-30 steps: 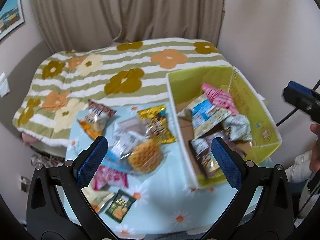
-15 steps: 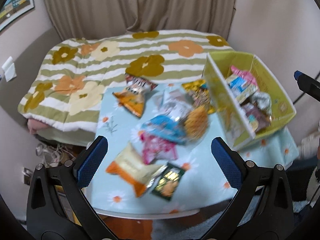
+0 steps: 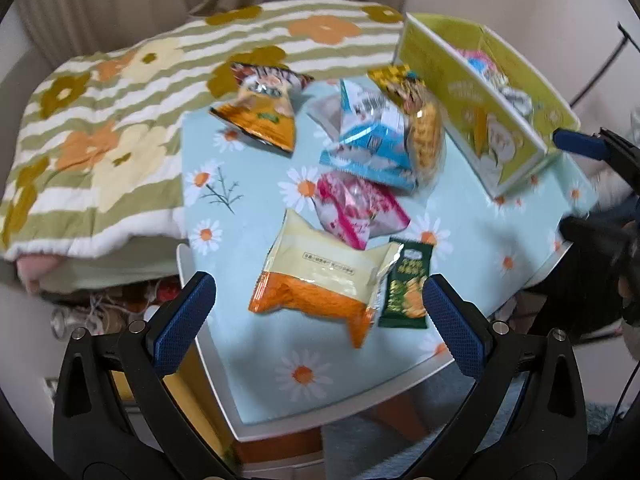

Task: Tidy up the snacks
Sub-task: 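Withdraw both tools from the box toward the remaining snacks, then grasp the orange-and-cream bread bag with the left tool and lift it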

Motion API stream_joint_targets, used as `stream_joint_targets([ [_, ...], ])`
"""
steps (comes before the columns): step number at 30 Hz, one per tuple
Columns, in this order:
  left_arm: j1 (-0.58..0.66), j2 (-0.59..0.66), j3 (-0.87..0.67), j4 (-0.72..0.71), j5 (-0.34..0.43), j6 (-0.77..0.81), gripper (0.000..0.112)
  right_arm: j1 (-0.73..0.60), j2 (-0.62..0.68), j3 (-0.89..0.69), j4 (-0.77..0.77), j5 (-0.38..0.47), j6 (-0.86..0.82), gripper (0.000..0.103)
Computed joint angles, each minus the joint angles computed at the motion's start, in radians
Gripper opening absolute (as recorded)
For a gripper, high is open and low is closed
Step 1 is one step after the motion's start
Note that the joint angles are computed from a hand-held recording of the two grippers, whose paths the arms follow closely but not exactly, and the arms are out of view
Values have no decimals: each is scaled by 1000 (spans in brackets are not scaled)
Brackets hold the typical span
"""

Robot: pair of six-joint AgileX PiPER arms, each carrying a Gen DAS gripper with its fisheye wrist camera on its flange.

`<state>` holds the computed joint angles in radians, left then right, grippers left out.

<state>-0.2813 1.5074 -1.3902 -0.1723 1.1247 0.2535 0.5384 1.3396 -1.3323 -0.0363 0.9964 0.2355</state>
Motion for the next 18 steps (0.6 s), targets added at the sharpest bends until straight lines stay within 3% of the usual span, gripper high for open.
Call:
stream_joint_targets([
  [7,5,87,56,-37,-70,96,102,19,60,153,85,-117,-93,103],
  [18,-75,188,113,44,-184,44,102,10,140,307,247,-292,-356,103],
])
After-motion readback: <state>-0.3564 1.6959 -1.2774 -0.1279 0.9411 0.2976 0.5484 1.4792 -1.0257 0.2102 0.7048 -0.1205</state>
